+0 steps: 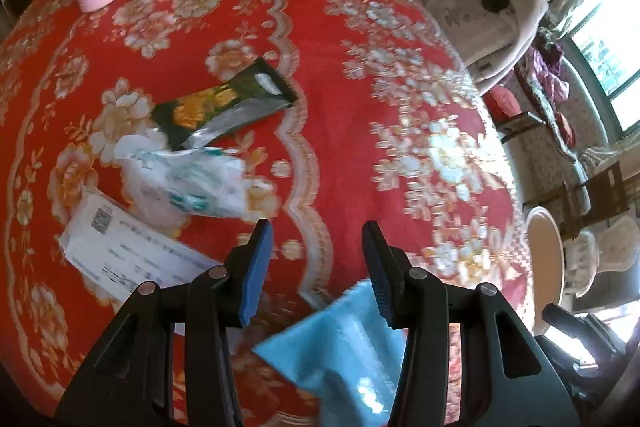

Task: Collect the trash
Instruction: 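Move both open tools back over the table, then grasp the blue packet with the right tool while the left tool grasps the white medicine box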

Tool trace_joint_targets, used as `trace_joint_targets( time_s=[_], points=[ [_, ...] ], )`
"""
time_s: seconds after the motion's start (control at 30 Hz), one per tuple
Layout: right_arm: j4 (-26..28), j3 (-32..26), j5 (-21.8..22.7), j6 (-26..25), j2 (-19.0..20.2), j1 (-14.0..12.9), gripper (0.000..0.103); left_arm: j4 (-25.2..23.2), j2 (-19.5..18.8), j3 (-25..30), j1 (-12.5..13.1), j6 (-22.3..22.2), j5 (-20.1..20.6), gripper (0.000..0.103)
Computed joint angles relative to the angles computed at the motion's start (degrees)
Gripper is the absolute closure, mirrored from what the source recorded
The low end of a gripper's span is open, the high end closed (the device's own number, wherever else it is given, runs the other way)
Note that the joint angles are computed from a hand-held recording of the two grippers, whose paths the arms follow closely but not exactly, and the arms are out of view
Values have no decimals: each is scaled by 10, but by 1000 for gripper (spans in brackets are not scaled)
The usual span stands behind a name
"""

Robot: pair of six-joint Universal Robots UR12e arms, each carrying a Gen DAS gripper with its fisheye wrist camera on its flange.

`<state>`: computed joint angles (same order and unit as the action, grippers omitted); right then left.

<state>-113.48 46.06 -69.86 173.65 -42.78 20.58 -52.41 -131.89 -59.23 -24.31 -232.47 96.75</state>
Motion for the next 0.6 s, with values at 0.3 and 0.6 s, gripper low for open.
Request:
trace_joint_targets(
  time_s=[0.3,0.6],
  points=[
    [20,-32,8,13,19,14,45,25,60,-101,17,-8,-46,59],
    [67,-93,36,-23,54,40,38,56,136,-197,13,-25,-20,59]
  ],
)
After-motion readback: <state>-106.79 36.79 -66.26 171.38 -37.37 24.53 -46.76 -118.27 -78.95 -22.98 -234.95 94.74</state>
